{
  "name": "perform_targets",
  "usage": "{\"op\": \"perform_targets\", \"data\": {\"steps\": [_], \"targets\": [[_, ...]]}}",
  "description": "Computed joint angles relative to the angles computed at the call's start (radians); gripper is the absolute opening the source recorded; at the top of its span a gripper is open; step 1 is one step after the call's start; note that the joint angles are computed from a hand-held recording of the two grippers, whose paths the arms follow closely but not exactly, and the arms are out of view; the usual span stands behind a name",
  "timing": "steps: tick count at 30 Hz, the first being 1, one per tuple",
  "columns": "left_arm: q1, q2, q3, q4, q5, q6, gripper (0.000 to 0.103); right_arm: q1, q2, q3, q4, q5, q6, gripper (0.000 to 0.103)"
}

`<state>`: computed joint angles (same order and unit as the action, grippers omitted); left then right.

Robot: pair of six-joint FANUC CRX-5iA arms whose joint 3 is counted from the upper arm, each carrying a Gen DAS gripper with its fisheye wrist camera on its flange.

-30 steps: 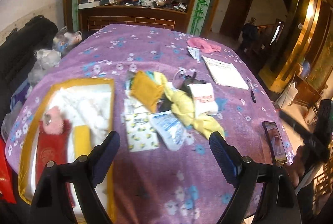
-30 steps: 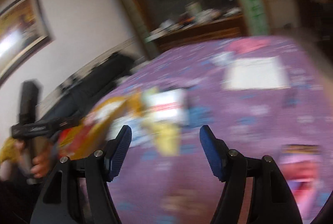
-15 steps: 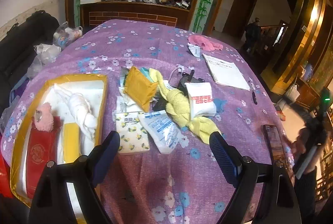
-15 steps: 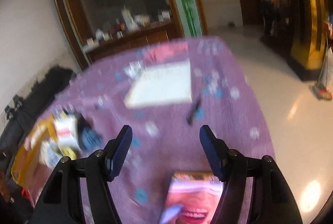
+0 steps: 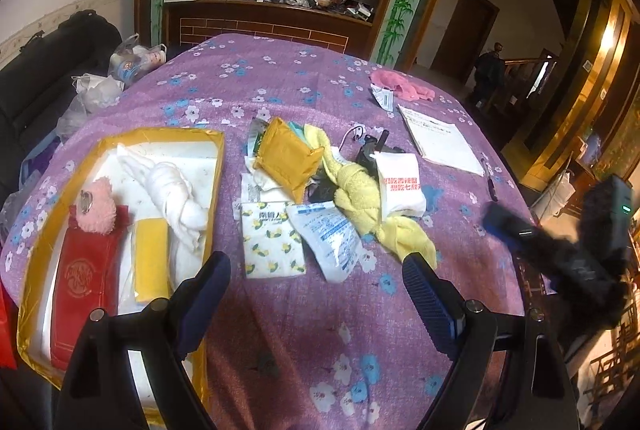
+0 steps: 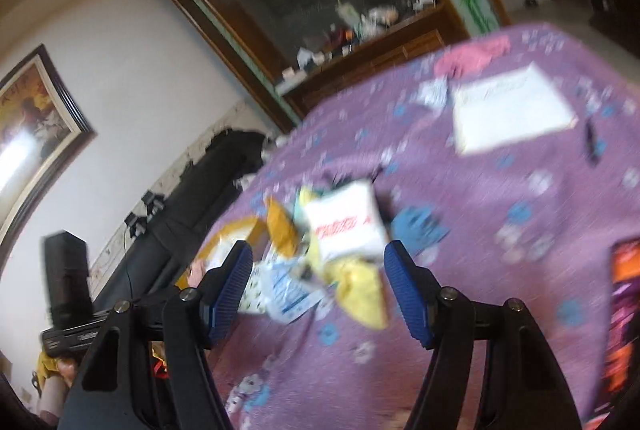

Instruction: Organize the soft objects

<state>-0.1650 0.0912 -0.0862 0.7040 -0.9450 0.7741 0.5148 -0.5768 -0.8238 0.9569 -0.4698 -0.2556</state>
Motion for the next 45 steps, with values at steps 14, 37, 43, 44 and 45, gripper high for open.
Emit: {"op": "perform_targets", "data": {"steps": [14,37,43,44,45], "targets": [[0.042,-0.003,-0.027,0.021,-0.047,-0.037,0.09,-0.121,0.305,0.229,-0.2,-0.057,0.138,0.074],[-0.063,0.059,0.034,-0.089,-0.017,-0.002,0.09,-0.172,0.26,0.125,-0.019,0.133,0.023,0.002],[-0.094,0.127,0.103,-0.118,-0.044,0.031,0.09,-0.229,0.234,0.076,0.16,0.238,-0.118,0.001],[-0.097,0.137,0.116,-0.121,-0.05,0.042,0.09,-0.233,0.234,0.074,0.168,0.243,-0.128,0.001],[-0.105,0.151,0.132,-0.125,-0.053,0.059,0.087,-0.234,0.233,0.073,0.173,0.239,-0.138,0.001]]}}
